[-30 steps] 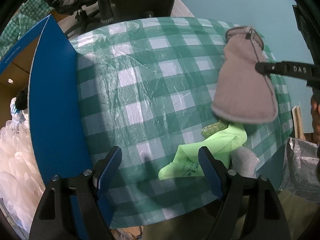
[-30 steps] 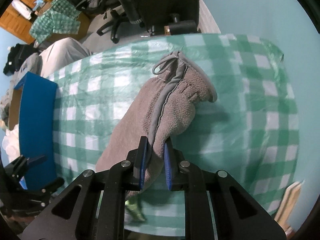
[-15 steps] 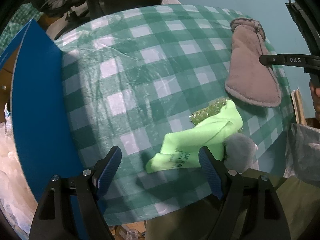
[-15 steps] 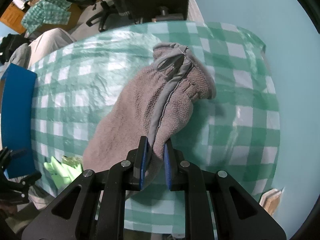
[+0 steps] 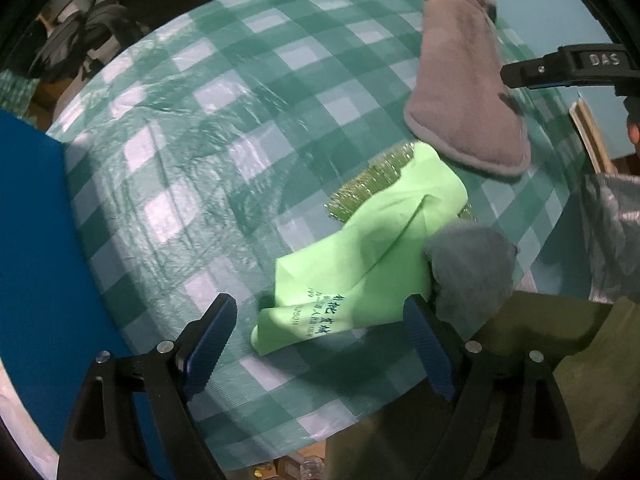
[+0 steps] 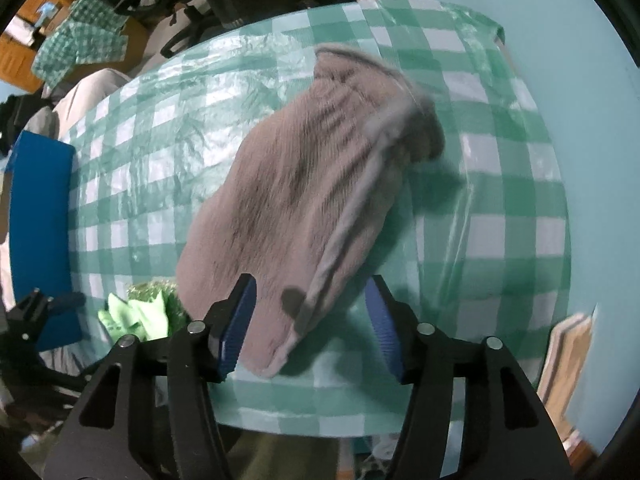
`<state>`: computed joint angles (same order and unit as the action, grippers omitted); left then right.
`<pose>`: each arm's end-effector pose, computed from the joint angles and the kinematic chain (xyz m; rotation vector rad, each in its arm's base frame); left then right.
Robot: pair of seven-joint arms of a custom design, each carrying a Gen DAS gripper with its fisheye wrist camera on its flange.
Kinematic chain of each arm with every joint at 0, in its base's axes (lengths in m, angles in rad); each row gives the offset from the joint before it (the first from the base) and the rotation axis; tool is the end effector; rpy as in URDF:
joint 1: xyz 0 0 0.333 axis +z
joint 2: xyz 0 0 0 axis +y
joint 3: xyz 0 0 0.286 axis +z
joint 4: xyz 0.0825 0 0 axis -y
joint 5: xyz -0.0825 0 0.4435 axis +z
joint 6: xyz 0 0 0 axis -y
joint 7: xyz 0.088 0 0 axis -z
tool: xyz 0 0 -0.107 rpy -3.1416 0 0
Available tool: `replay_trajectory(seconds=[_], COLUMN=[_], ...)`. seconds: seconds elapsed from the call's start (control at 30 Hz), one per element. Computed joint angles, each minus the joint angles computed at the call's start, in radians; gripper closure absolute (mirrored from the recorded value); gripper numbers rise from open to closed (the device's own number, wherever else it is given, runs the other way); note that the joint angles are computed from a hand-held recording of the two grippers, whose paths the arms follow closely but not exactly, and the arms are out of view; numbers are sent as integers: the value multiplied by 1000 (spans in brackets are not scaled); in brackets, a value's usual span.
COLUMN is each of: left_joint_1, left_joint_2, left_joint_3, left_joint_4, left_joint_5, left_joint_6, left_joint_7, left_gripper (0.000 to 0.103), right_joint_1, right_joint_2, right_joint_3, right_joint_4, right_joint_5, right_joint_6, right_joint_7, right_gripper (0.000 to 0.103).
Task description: Organize soft objects
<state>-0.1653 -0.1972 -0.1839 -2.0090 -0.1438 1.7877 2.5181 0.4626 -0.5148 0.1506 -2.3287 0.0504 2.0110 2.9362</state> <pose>0.5221 -0.2072 0.4933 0.4752 -3.0300 0.1224 0.3968 0.2869 0.5052 -1.1333 2.7208 0.0170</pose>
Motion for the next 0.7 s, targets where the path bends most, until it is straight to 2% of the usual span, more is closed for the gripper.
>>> replay_trajectory(seconds=[0.23, 0.33, 0.4, 0.47, 0.5, 0.6, 0.7], left_joint_1=[-16, -23, -28, -23, -19, -11, -4], left_joint_2=[-31, -64, -79, -45, -22, -6, 24], left_joint_3=[-12, -7, 2, 2, 2, 2, 1], left_joint_4=[-73, -121, -133, -90, -63, -47, -12], left_joint_5=[12, -11, -50, -51, -53, -62, -53], left_joint_6=[70, 133, 146, 114, 95, 132, 120], left_joint_7=[12, 19, 28, 5, -14, -49, -104], left_gripper=[17, 37, 77, 96, 97, 98, 98], right_joint_1=[19, 26, 29, 32, 34, 37, 34], right_joint_2=[21, 21, 22, 21, 19, 32, 39], right_joint_3=[19, 22, 22, 22, 22, 18, 18], right_joint_4=[18, 16, 15, 13, 12, 22, 28], right_joint_5=[20, 29, 32, 33, 32, 29, 24], right_joint_6=[26, 34, 36, 40, 40, 39, 45], right_joint_7=[58, 86, 98, 106, 106, 91, 89], right_gripper=[41, 41, 40, 40, 40, 40, 40])
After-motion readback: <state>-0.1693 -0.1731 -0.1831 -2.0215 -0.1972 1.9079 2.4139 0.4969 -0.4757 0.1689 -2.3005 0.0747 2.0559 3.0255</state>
